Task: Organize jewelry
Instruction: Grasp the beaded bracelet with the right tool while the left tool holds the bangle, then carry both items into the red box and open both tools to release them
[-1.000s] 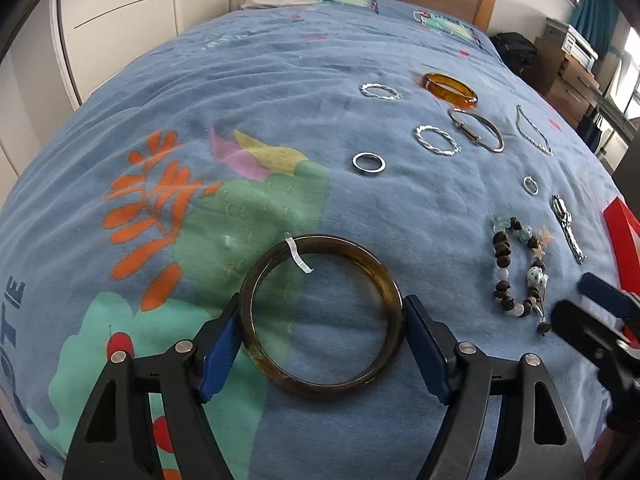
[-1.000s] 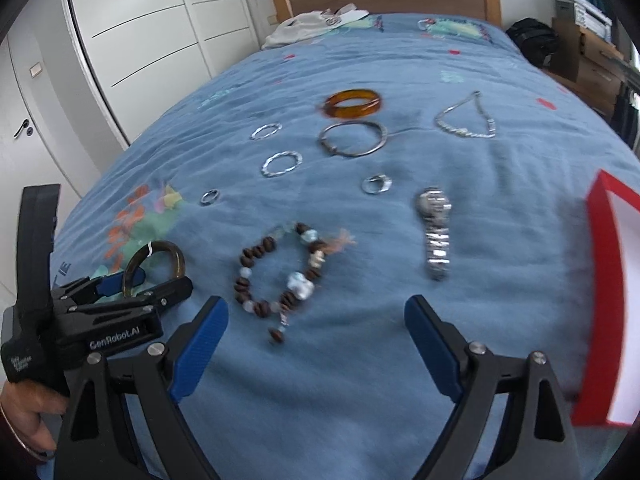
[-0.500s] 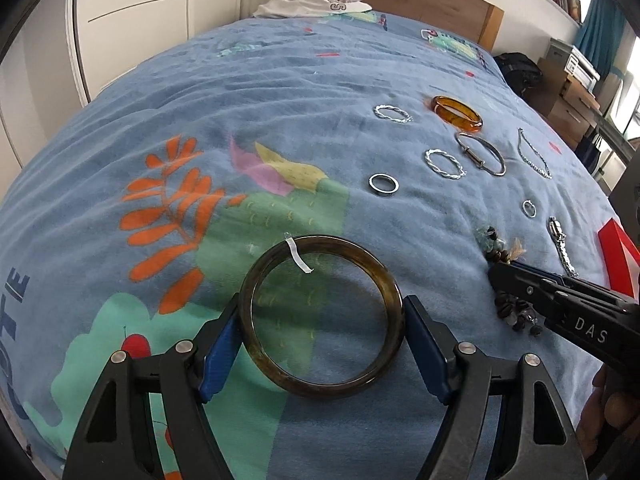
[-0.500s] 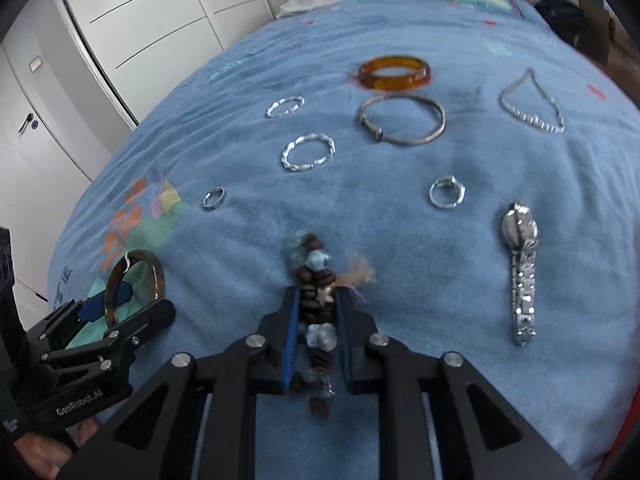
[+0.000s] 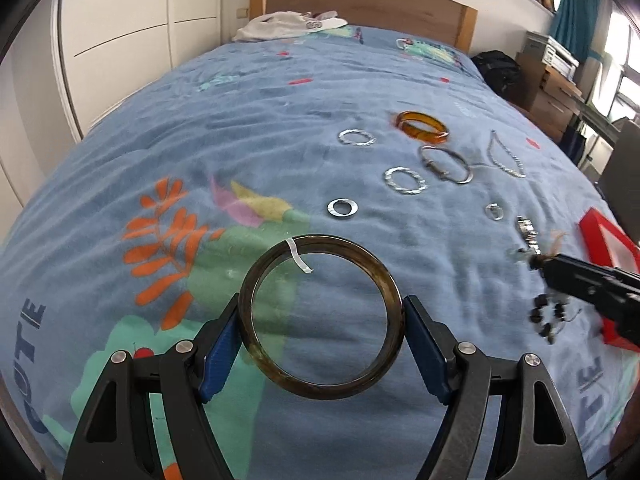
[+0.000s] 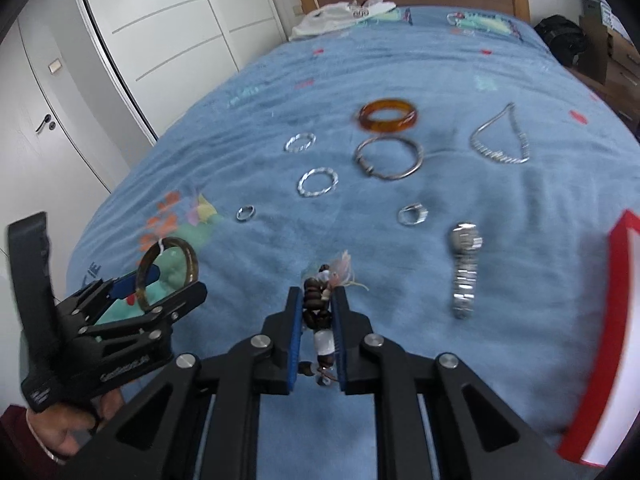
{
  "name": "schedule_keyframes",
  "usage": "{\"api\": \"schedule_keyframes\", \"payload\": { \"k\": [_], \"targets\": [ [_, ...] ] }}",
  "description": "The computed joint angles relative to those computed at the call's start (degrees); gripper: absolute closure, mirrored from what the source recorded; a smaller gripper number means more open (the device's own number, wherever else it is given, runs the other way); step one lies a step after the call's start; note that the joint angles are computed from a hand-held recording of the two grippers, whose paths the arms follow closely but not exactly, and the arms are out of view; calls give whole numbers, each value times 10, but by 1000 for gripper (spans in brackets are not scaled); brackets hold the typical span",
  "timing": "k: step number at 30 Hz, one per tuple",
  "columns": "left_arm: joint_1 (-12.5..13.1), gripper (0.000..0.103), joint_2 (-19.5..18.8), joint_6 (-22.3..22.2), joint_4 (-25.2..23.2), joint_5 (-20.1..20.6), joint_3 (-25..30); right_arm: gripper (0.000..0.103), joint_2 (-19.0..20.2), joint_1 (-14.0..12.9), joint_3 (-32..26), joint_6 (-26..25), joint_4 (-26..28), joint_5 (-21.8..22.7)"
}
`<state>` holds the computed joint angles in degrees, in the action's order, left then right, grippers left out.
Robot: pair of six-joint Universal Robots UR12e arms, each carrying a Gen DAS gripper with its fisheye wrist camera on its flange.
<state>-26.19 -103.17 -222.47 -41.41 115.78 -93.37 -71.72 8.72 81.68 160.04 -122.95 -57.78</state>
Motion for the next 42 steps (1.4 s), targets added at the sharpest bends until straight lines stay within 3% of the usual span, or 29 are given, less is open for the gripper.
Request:
{"api": "schedule_keyframes", "payload": {
  "k": [8, 16, 22, 31, 39, 42],
  "targets": [
    [-19, 28, -27, 49, -5, -22, 65, 89, -35, -50, 19, 17, -35, 0],
    [-43, 28, -105, 126, 6, -91, 195, 89, -47, -109, 13, 24, -58, -34],
    [-57, 28, -178, 172, -14, -151, 311, 89, -32, -145, -8, 20, -53, -51],
    [-62, 28, -282, 203, -96, -214, 460, 89, 17, -167, -40, -4, -21, -53],
    [-59, 28, -325, 238, -142, -242, 515, 89, 56, -175, -64, -38, 10, -50],
    [-60, 28, -333, 263, -152, -236, 527, 89, 65, -177, -68, -49, 18, -49]
  ]
}}
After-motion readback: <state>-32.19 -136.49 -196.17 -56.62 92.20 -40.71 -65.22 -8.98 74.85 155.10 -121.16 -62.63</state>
